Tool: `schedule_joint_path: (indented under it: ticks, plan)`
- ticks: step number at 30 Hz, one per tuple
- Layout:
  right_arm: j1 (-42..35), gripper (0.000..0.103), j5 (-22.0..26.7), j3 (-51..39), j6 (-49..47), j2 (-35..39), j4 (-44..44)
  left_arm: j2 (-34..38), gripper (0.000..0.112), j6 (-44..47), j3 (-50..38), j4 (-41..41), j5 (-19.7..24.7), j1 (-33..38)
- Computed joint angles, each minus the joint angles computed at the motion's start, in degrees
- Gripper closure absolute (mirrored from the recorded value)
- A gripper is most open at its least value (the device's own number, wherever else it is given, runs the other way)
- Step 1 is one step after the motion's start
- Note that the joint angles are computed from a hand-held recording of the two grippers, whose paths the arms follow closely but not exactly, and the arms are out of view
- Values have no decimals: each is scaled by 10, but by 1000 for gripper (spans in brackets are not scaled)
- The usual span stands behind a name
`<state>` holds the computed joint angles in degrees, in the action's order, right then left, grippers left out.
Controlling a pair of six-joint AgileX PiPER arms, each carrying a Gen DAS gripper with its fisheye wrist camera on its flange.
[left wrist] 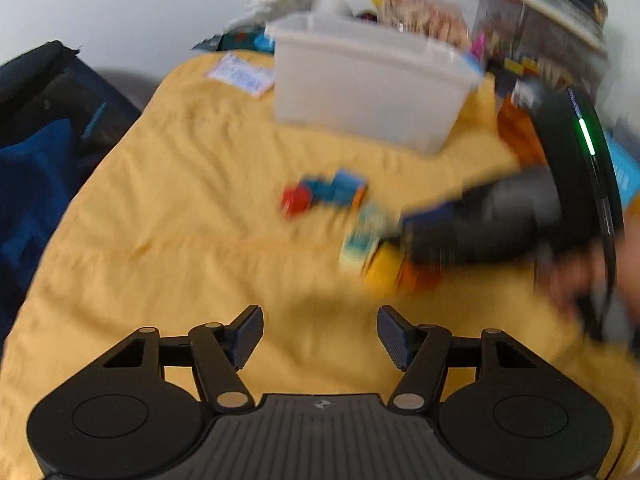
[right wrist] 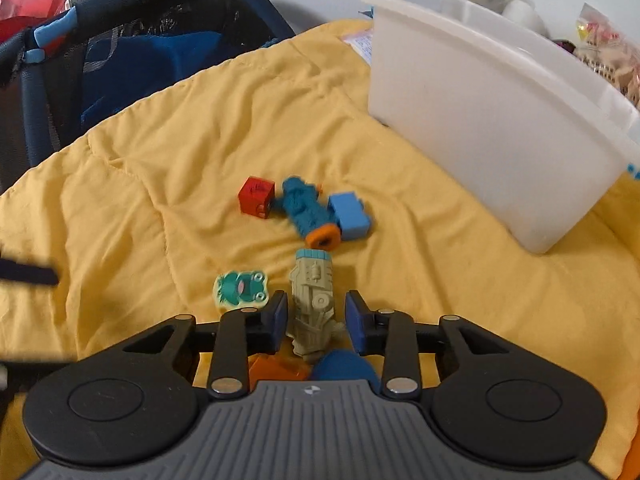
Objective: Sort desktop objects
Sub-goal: 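Grasp the teal robot figure with left tool while right tool grasps grey figure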
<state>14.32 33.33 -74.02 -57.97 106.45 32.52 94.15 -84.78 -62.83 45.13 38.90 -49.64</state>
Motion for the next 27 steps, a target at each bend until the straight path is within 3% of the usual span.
schedule_joint_path:
  ticks: [2, 4, 6, 12, 15, 17, 18, 20, 23, 27]
  plan:
    - [-8, 75, 0, 21, -22, -17, 15, 20, 46, 38, -38, -29, -33, 39]
    - [-12, 77, -1, 41, -26, -34, 15, 64, 46, 98, -112, -98, -23, 71]
    - [-15, 77, -19, 71, -32, -57, 14, 102, 47, 140, -164, -168, -41, 104]
    - [-34, 77, -38, 137, -48, -104, 32, 225, 47, 130, -318, -266, 23, 162]
    - [-41, 77, -43, 154, -62, -115, 45, 277, 49, 130, -382, -256, 65, 170]
    - [-44, 77, -44, 159, -62, -120, 45, 296, 67, 158, -417, -247, 94, 169]
    - [-46, 77, -43, 160, -61, -122, 43, 289, 83, 190, -410, -275, 79, 176]
    - [-50, 77, -41, 163, -62, -127, 41, 269, 87, 254, -388, -315, 71, 180]
    - [-60, 77, -38, 170, -74, -133, 49, 198, 87, 368, -283, -359, 16, 175]
    - [-71, 77, -28, 179, -97, -142, 67, 85, 87, 380, -138, -316, -1, 130]
